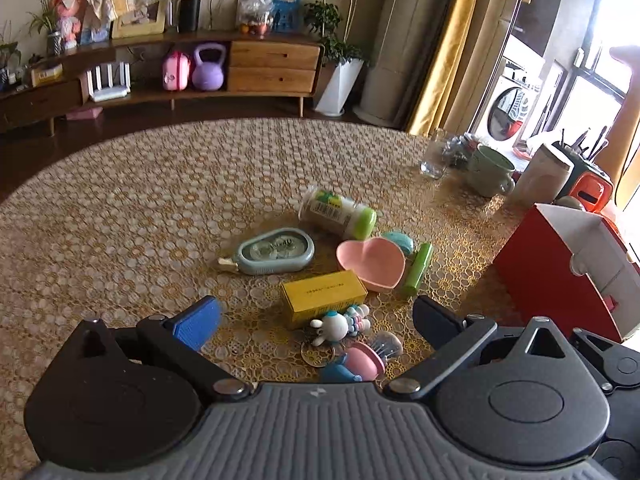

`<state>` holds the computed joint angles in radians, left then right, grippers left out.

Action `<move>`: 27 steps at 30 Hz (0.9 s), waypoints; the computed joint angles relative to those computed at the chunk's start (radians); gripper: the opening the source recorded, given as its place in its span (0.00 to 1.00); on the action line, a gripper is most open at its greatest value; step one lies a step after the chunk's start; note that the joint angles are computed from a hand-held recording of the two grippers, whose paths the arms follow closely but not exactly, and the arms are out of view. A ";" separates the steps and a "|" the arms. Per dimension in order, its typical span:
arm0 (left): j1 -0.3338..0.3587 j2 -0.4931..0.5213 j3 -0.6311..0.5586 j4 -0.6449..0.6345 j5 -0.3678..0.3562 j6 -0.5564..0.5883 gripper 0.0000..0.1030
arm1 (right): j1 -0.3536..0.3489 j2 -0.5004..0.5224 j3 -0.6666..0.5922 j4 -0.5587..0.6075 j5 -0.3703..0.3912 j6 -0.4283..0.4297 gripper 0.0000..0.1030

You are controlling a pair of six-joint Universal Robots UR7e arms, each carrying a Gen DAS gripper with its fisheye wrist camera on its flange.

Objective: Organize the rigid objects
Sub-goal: 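Lower the left tool toward the pink toy figure beside the yellow box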

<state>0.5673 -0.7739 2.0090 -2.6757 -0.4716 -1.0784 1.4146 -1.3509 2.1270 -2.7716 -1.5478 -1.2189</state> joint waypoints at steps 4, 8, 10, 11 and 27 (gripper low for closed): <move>0.029 0.033 -0.034 0.008 -0.029 0.017 1.00 | 0.001 0.049 -0.010 -0.026 -0.006 -0.025 0.92; 0.052 0.066 -0.050 -0.041 -0.060 0.038 1.00 | -0.001 0.084 -0.024 -0.031 -0.002 -0.042 0.91; 0.070 0.078 -0.061 -0.055 -0.082 0.032 1.00 | 0.000 0.097 -0.032 -0.026 0.000 -0.041 0.91; 0.077 0.083 -0.068 -0.049 -0.087 0.023 1.00 | 0.000 0.104 -0.035 -0.026 0.000 -0.042 0.91; 0.159 0.132 -0.166 0.002 -0.147 -0.018 0.95 | -0.009 0.162 -0.086 0.010 0.014 -0.056 0.75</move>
